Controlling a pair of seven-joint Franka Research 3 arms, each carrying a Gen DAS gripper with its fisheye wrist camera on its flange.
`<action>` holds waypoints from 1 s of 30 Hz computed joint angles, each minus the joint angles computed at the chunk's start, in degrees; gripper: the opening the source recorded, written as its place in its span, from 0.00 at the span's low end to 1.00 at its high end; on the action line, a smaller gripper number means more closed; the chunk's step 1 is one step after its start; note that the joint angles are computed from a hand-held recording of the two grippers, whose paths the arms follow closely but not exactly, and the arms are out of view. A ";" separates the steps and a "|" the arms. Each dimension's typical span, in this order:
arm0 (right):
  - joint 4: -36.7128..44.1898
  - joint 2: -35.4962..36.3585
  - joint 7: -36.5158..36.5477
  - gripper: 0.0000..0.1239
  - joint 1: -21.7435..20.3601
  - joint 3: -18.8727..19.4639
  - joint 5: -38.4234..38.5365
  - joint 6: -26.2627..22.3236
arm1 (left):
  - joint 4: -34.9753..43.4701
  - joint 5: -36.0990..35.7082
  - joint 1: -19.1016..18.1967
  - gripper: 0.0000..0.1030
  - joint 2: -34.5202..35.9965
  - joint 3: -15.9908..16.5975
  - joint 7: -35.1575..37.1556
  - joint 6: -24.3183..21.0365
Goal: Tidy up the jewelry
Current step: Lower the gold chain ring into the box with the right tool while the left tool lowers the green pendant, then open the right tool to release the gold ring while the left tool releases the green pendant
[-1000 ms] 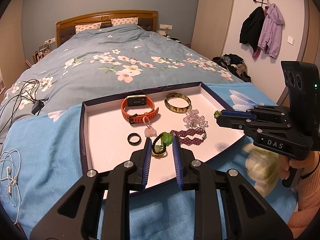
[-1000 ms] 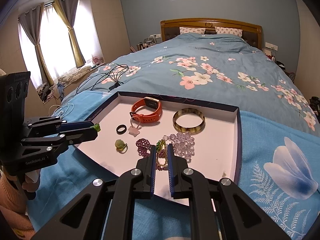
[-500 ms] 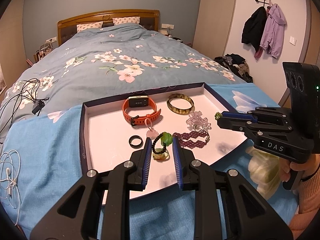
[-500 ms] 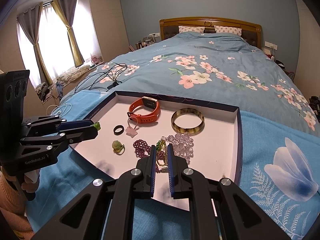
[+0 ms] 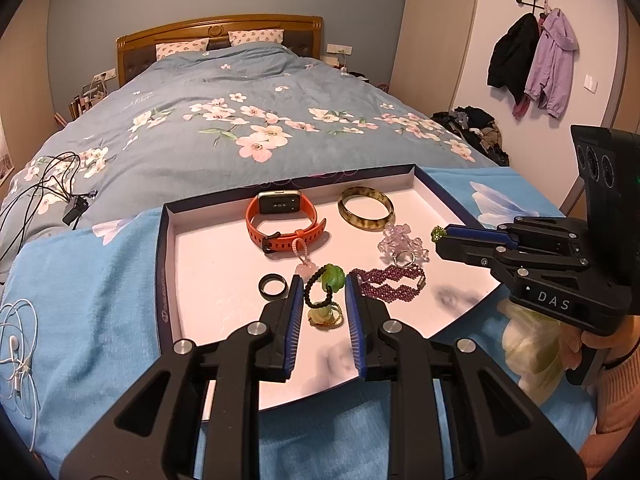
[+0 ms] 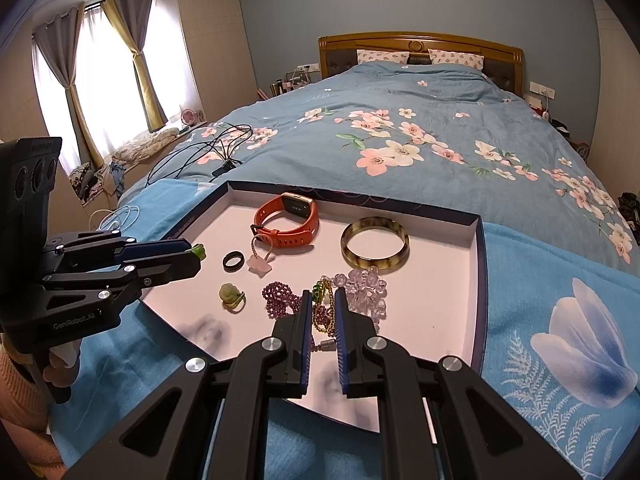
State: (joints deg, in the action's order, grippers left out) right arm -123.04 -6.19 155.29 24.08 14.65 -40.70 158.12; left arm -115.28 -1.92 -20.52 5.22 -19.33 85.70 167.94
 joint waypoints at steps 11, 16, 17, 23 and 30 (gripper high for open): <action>0.74 1.59 -1.59 0.08 0.50 -0.92 1.34 0.00 | 2.31 0.97 0.28 0.21 2.10 -0.06 -1.56 -2.10; 1.27 2.16 -2.40 0.08 1.02 -1.40 2.22 -0.54 | 3.39 1.92 0.32 0.21 3.10 0.08 -2.76 -3.00; 1.46 2.33 -2.62 0.08 1.15 -1.48 2.46 -0.66 | 3.63 1.88 0.40 0.21 3.33 0.01 -2.78 -3.23; 1.91 2.94 -3.05 0.08 1.70 -1.97 3.13 -1.22 | 4.78 3.15 0.41 0.21 4.49 0.08 -3.99 -4.17; 2.36 3.45 -3.92 0.08 2.13 -2.43 4.15 -1.83 | 6.33 4.80 0.19 0.21 5.90 0.22 -5.23 -5.51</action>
